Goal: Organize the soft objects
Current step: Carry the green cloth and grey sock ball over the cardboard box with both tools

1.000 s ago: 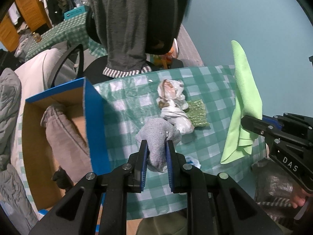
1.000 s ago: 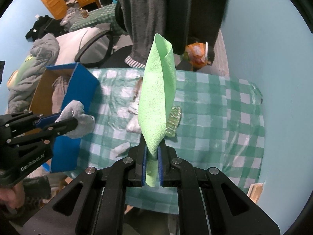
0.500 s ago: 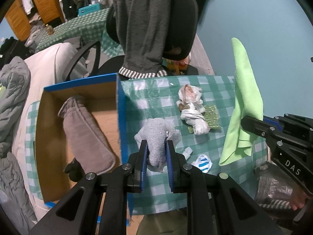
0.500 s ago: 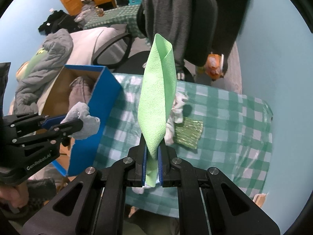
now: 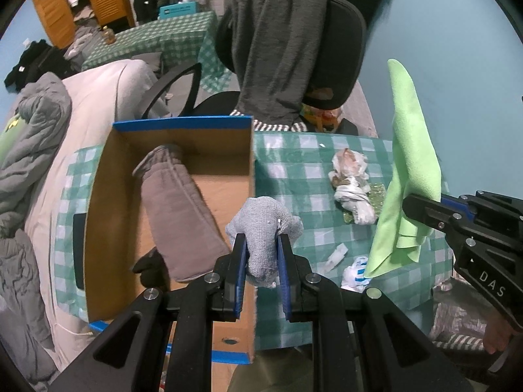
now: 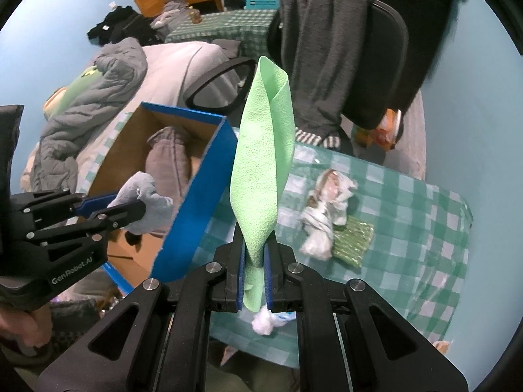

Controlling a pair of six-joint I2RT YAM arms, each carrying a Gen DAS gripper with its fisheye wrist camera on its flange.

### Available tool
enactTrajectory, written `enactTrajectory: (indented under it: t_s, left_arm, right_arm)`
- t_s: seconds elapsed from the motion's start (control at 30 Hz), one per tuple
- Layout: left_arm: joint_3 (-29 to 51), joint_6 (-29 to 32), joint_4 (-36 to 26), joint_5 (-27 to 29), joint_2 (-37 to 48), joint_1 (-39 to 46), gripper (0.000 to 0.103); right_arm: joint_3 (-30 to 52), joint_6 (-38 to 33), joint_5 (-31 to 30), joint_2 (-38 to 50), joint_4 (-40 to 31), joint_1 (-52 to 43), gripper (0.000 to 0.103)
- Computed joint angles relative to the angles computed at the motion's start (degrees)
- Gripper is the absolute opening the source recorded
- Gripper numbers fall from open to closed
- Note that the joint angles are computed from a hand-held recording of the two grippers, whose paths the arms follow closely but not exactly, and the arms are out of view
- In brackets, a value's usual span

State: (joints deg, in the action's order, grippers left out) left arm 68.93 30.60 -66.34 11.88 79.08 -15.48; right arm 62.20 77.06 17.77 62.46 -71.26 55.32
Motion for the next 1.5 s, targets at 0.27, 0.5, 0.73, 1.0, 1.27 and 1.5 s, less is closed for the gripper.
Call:
enactTrajectory:
  t_s: [0.27,0.5,0.73,1.0,1.27,1.5]
  left_arm:
    - [1.2,2.3,0.0,0.1,1.6,5.1,0.018]
    - [3.2,4.3,0.0,0.4,3.8,9.1,0.018]
    - [5.0,5.9,0.2,0.4,5.9,12.7,0.018]
    - [6.2,7.1,0.9,-0.3,8.3,15.9,0.018]
    - [7.0,7.9,2.4,-1.6,11.4,18.3,0.018]
    - [7.2,8.6,3.6,-2.2,14.0,19.7,0.018]
  right_arm:
    - [3.2,-5.5,-1.1,5.3,4.1,-2.1,0.008]
    - [6.4,-9.9,-2.1,9.7,6.9,-3.8,0.008]
    - [9.3,-14.1,-3.4,14.3,10.1,-5.6,0.008]
    - [13.0,-17.8,-5.2,19.8,13.2,-6.7,0.008]
    - [16.3,-20.2,-7.3,24.9,15.6,-7.8,0.008]
    - [17.2,-20.5,-10.1,28.3,18.3,-8.9,0.008]
